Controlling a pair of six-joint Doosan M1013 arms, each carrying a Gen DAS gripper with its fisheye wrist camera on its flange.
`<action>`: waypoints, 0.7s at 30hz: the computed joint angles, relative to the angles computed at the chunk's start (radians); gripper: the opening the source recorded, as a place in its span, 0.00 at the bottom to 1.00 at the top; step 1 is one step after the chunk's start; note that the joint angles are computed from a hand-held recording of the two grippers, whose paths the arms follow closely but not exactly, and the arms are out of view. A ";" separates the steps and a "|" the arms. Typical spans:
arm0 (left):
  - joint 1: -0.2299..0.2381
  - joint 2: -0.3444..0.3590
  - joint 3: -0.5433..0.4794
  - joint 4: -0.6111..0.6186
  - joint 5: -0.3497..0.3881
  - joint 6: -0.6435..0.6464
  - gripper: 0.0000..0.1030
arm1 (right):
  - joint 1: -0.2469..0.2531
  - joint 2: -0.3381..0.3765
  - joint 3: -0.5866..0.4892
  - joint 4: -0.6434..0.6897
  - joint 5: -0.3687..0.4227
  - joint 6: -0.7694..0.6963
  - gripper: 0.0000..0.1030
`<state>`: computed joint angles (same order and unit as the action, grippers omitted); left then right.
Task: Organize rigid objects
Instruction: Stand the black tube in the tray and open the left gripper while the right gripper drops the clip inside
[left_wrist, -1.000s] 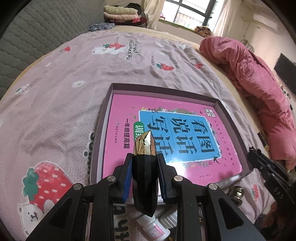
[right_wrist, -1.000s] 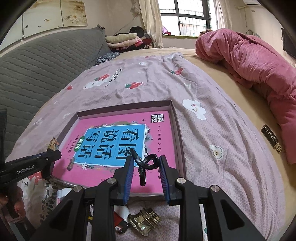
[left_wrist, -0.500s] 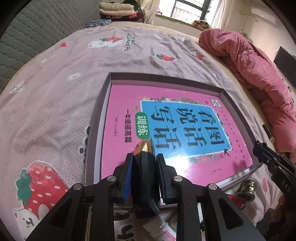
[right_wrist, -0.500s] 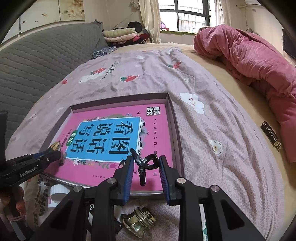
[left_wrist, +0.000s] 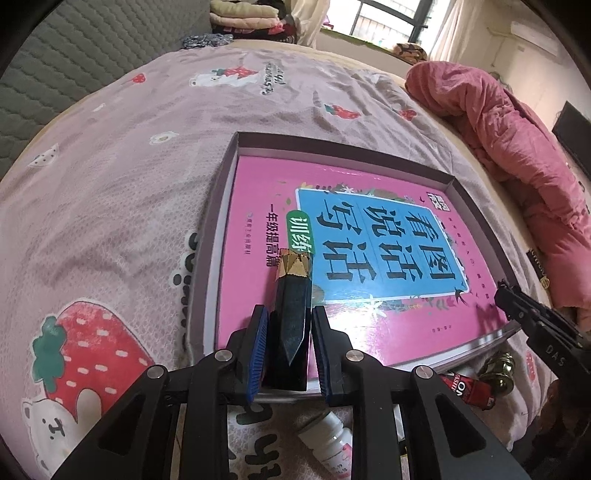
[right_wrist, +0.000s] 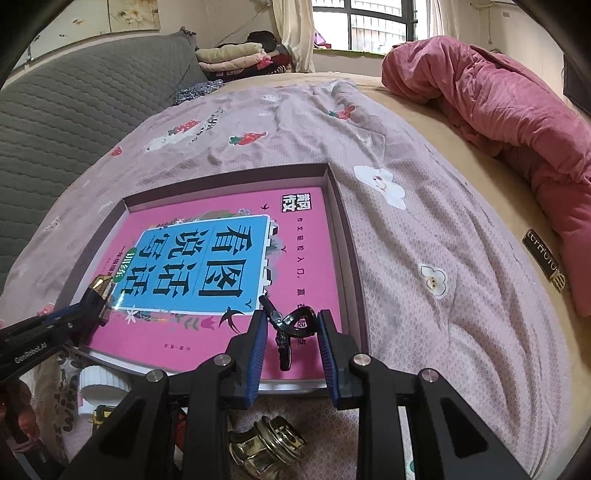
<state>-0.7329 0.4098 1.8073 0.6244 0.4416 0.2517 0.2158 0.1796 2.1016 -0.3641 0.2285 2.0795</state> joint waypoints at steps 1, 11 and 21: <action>-0.001 -0.002 0.002 0.013 0.001 -0.017 0.24 | -0.001 0.001 0.000 -0.009 0.002 0.013 0.27; -0.010 -0.016 0.023 0.104 -0.002 -0.124 0.23 | 0.022 0.015 -0.010 -0.222 0.059 0.208 0.27; -0.003 -0.030 0.045 0.110 -0.052 -0.159 0.23 | 0.044 0.028 -0.024 -0.307 0.118 0.251 0.28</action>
